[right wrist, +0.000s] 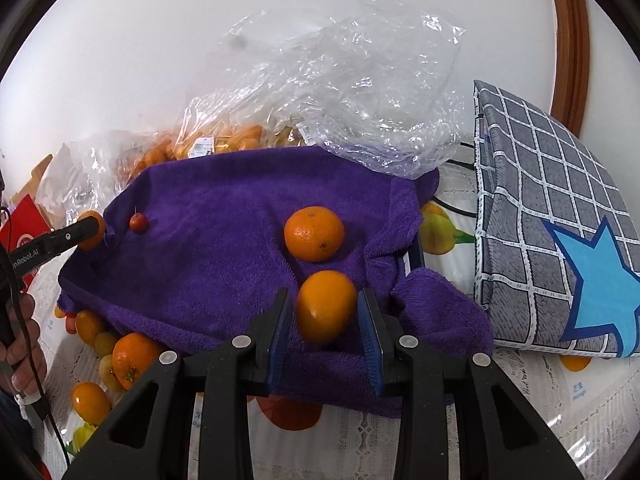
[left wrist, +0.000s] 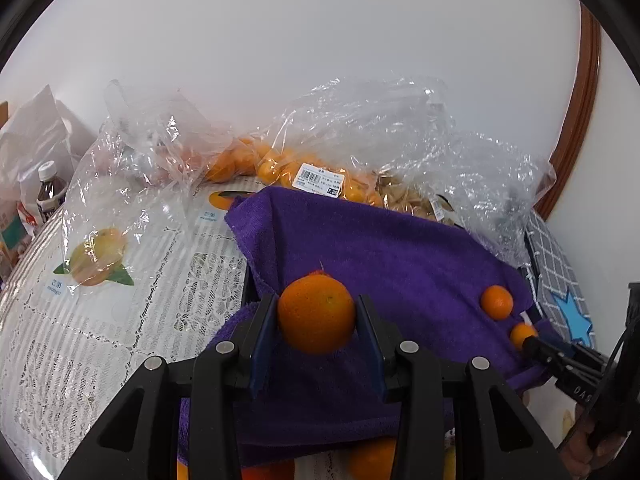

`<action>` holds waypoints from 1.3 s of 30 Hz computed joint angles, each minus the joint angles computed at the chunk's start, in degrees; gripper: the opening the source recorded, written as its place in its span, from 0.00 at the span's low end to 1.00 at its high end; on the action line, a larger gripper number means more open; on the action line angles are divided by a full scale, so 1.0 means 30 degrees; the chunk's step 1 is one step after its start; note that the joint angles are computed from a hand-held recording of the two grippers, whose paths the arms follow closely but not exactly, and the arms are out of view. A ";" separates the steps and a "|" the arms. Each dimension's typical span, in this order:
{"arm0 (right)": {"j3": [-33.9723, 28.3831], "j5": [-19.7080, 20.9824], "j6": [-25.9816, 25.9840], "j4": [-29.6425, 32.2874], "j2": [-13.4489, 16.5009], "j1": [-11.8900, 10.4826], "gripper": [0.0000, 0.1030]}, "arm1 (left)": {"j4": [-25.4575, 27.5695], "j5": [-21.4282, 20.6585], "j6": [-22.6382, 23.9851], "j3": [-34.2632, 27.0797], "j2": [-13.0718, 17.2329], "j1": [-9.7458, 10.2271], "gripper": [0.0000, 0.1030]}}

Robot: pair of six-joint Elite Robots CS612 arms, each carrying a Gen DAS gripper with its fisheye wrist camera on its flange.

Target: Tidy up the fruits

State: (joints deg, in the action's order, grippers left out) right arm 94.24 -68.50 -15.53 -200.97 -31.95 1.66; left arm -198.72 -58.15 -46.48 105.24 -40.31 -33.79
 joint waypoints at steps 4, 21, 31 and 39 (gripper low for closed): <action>0.0048 0.0149 0.0245 -0.0096 -0.0010 -0.0074 0.33 | 0.0040 -0.0367 0.0174 -0.0083 0.0040 0.0022 0.37; 0.0419 0.0839 0.1220 -0.1198 -0.0149 -0.0212 0.59 | 0.0726 -0.2044 0.0263 -0.0309 0.0044 0.0280 0.37; 0.0462 0.1453 0.1681 -0.1384 -0.0115 -0.0291 0.63 | 0.1047 -0.2352 0.0418 -0.0446 0.0083 0.0332 0.37; 0.0628 0.1067 0.2132 -0.2677 -0.0026 -0.0250 0.63 | -0.0597 -0.1984 0.0736 -0.0180 0.0179 0.0248 0.48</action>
